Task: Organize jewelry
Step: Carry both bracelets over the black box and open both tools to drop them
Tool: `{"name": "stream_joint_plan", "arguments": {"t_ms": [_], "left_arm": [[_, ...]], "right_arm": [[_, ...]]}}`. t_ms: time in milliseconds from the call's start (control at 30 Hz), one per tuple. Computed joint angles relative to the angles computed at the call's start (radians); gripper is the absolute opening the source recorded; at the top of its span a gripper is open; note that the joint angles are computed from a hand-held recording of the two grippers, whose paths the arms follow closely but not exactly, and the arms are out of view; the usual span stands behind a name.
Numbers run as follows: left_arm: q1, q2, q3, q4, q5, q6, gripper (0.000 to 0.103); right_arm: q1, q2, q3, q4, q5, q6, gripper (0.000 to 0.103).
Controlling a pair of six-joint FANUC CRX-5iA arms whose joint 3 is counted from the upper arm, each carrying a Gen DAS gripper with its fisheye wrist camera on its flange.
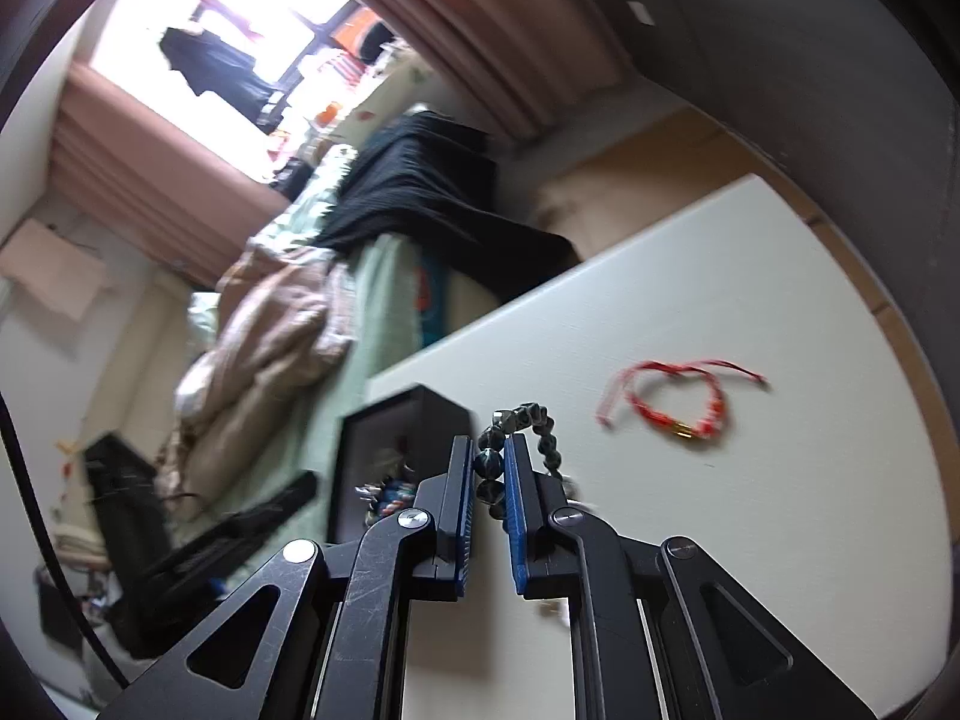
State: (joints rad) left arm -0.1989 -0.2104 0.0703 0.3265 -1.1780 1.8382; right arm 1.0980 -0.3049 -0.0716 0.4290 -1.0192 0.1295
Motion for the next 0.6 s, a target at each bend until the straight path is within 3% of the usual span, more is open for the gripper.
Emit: {"name": "stream_joint_plan", "arguments": {"t_ms": [33, 67, 100, 600], "left_arm": [[0.0, -0.009, -0.004, -0.006, 0.01, 0.002, 0.054], [0.001, -0.02, -0.013, -0.006, 0.026, 0.004, 0.065], [0.004, -0.039, -0.031, -0.003, 0.054, 0.006, 0.068], [0.086, -0.117, -0.085, 0.013, 0.108, 0.015, 0.07]], "right_arm": [[0.004, -0.001, -0.003, 0.007, 0.016, 0.001, 0.012], [0.007, 0.0, -0.005, 0.013, 0.033, 0.003, 0.012], [0.012, 0.003, -0.006, 0.019, 0.055, 0.006, 0.012], [0.031, 0.094, 0.052, 0.005, 0.219, 0.074, 0.012]]}}
